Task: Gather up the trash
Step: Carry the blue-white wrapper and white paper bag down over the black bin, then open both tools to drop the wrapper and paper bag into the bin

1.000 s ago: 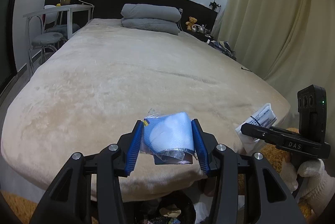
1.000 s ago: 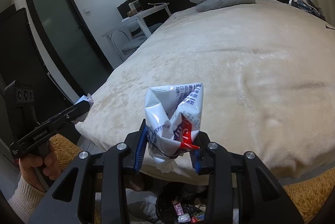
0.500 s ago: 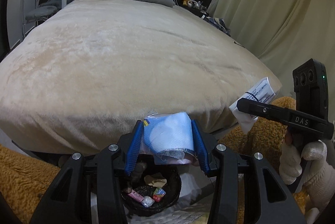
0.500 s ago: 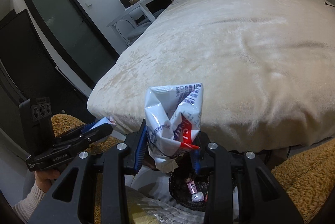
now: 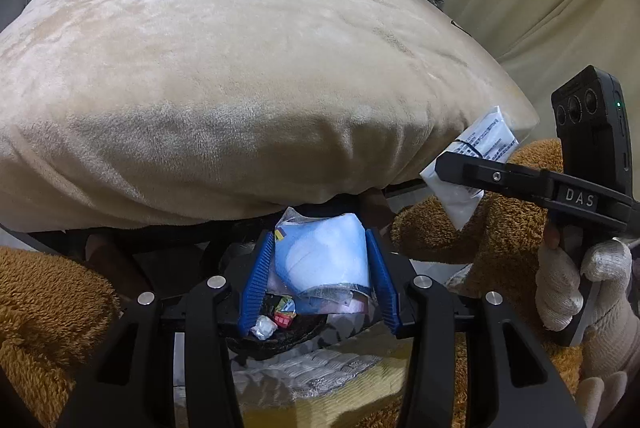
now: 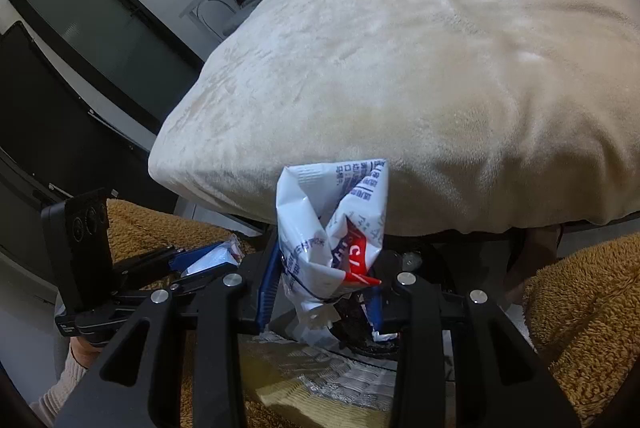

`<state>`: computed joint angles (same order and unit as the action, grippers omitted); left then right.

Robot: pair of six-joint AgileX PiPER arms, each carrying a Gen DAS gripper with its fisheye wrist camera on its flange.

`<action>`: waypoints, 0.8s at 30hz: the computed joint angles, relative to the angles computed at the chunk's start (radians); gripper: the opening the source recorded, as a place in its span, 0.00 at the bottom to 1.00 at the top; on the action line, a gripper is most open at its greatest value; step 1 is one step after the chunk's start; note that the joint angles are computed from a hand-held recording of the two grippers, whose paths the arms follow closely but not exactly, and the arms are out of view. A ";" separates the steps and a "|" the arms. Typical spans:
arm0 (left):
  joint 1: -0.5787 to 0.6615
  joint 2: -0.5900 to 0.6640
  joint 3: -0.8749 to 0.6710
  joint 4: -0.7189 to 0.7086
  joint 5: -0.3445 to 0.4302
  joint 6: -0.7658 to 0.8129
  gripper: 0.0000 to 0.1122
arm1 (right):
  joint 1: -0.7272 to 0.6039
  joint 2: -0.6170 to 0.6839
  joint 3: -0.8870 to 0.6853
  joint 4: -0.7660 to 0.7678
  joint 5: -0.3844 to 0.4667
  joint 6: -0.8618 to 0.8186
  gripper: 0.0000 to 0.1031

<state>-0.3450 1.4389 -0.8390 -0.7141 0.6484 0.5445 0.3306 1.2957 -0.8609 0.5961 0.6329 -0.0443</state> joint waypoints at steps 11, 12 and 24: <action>-0.027 0.116 -0.062 0.095 0.052 -0.106 0.41 | 0.004 0.126 -0.039 -0.043 0.054 0.030 0.36; -0.026 0.129 -0.068 0.092 0.059 -0.106 0.41 | 0.004 0.140 -0.044 -0.047 0.060 0.036 0.36; -0.065 0.237 -0.119 0.172 0.120 -0.205 0.41 | -0.021 0.256 -0.075 -0.022 0.120 0.008 0.36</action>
